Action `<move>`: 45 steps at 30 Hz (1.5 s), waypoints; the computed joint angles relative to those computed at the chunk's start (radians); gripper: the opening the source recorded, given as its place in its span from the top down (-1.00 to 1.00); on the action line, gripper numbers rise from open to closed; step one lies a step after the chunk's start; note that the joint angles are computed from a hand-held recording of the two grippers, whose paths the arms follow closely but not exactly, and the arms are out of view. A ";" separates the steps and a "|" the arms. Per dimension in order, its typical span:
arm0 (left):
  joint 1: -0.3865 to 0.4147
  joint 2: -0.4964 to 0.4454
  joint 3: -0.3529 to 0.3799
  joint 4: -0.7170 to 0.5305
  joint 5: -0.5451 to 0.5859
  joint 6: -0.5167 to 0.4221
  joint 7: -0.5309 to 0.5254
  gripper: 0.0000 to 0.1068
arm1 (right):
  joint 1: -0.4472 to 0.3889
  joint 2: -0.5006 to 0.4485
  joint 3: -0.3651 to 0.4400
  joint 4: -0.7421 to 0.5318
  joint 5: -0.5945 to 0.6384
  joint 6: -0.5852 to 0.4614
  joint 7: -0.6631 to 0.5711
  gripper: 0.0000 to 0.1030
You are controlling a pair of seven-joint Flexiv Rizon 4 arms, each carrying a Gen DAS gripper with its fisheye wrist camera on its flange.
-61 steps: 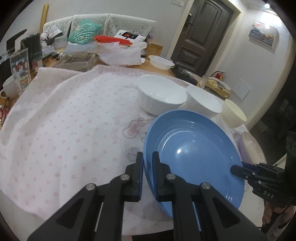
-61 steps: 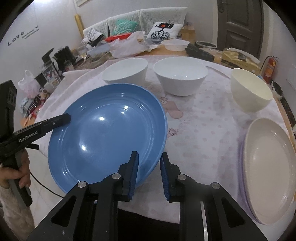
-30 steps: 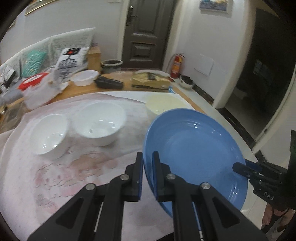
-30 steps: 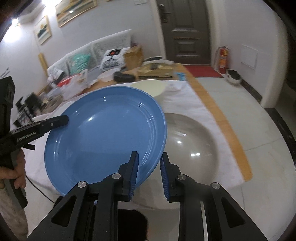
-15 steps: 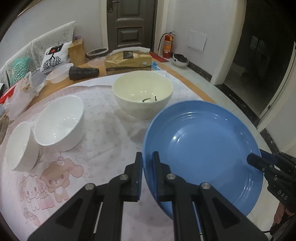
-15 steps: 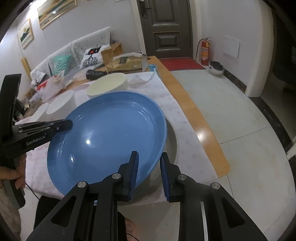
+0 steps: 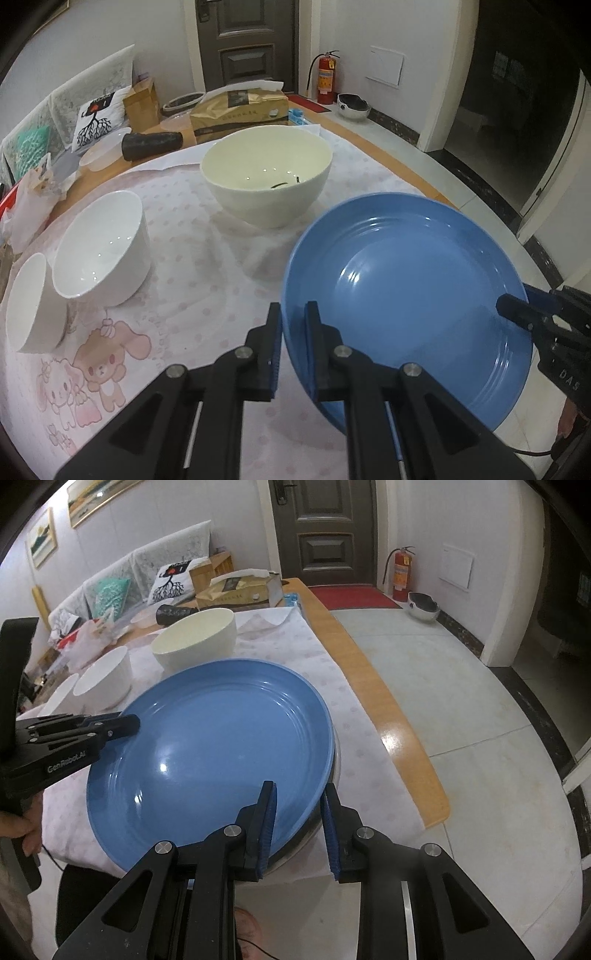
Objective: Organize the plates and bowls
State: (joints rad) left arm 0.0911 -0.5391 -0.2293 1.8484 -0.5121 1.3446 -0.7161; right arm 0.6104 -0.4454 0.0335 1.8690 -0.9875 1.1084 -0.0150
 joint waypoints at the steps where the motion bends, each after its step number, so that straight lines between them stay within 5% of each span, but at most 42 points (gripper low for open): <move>1: 0.002 0.000 -0.002 0.001 0.001 -0.005 0.004 0.84 | 0.001 0.000 0.001 -0.001 0.003 -0.005 0.002 0.62; 23: 0.015 0.006 -0.009 0.008 -0.018 -0.030 0.044 0.78 | 0.022 -0.014 0.030 -0.044 0.088 -0.150 -0.102 0.51; 28: 0.054 0.032 -0.047 0.031 -0.084 -0.042 0.100 0.58 | 0.041 0.006 0.006 -0.033 0.012 -0.173 -0.026 0.46; 35: 0.113 0.089 -0.052 0.033 -0.249 -0.060 0.228 0.41 | 0.016 -0.015 -0.013 -0.074 -0.168 0.016 0.034 0.16; 42: 0.112 0.070 0.073 -0.080 -0.224 -0.146 0.216 0.29 | 0.059 -0.158 -0.017 -0.277 -0.105 0.135 -0.166 -0.12; 45: 0.131 0.025 0.106 -0.175 -0.193 -0.243 0.162 0.29 | 0.093 -0.234 -0.043 -0.387 -0.065 0.157 -0.253 -0.54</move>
State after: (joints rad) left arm 0.2219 -0.5140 -0.1231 1.6730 -0.7050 1.1014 -0.5537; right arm 0.7037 -0.6791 -0.0093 1.4816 -1.0528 1.2659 -0.2684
